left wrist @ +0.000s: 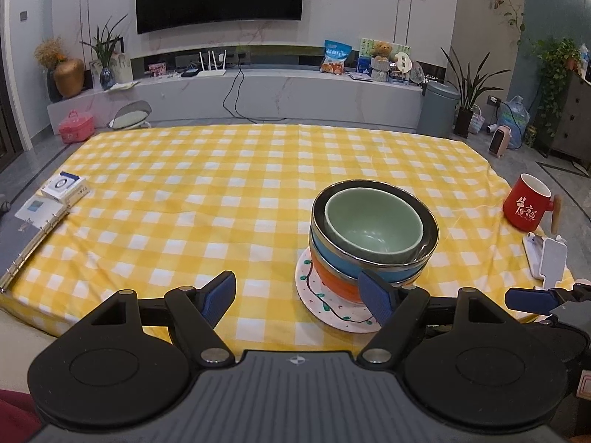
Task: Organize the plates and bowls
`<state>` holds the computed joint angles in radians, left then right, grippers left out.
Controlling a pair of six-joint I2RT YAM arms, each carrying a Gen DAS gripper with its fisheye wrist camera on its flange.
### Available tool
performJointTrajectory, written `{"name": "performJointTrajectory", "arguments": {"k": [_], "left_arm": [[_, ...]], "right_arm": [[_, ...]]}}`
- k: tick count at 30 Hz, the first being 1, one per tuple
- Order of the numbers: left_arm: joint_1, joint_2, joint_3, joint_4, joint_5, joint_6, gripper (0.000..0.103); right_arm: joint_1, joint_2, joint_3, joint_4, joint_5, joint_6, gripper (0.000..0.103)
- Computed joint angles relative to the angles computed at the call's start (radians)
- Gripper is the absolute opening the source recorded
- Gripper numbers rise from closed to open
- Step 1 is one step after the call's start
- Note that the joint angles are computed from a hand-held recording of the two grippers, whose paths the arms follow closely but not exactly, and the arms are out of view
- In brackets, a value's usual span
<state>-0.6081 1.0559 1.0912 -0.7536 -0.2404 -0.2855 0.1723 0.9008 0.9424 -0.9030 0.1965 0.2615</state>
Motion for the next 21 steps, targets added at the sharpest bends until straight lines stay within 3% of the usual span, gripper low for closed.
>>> {"name": "performJointTrajectory", "arguments": {"k": [13,18,21], "left_arm": [[-0.008,0.002,-0.006,0.001,-0.006,-0.005,0.089],[-0.001,0.002,0.0,-0.004,0.008,-0.017,0.089],[-0.013,0.002,0.0,-0.005,-0.016,-0.009,0.089]], "right_arm": [[0.011,0.0,-0.007,0.002,-0.001,-0.004,0.1],[-0.024,0.0,-0.006,0.001,-0.068,0.003,0.1],[-0.002,0.001,-0.006,-0.001,-0.038,0.005,0.1]]}}
